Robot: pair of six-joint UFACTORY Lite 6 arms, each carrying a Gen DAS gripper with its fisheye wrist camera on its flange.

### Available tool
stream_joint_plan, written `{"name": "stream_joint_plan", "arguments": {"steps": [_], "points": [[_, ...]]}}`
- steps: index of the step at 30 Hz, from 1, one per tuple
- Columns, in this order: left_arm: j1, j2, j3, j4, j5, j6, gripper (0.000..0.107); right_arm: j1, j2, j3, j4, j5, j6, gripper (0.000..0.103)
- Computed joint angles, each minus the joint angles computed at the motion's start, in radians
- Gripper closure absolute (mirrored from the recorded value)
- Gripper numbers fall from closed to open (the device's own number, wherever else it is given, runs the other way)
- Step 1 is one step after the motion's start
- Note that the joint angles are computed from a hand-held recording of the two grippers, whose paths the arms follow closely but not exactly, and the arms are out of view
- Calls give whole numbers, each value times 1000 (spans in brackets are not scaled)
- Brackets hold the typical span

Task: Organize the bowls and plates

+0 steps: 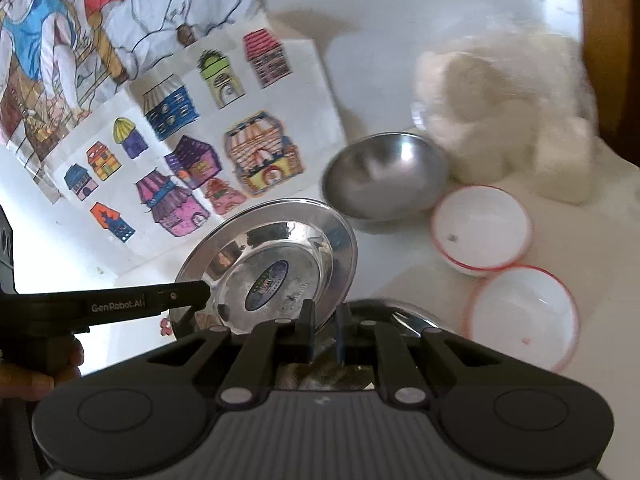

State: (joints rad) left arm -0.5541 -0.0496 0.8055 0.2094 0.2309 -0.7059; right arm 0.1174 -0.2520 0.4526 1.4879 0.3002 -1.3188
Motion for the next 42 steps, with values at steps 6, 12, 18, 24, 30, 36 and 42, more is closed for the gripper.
{"name": "stream_joint_plan", "arguments": {"steps": [6,12,18,24,30,36,42], "points": [[-114,-4,-8,84,10,-123,85,-168,-181,-142,-200,87,114,91],[-206,22,-3,146,26,-216,85,-313,-328,-248,-350,181,199,91],[-257,47,17,153,48,-217,85,-404,-398,-307,-424,237,241,91],[-269,69,37,80,54,-126,89,-429,-384,-324,-385,285,173,102],[-324,105,62,142,61,-200,87,-143,-377,-300,-391,133,297,102],[-300,59,7,170,69,-249,88,-106,-378,-293,-419,129,355,102],[-268,12,-22,181,81,-266,84,-142,-366,-291,-407,144,332,94]]}}
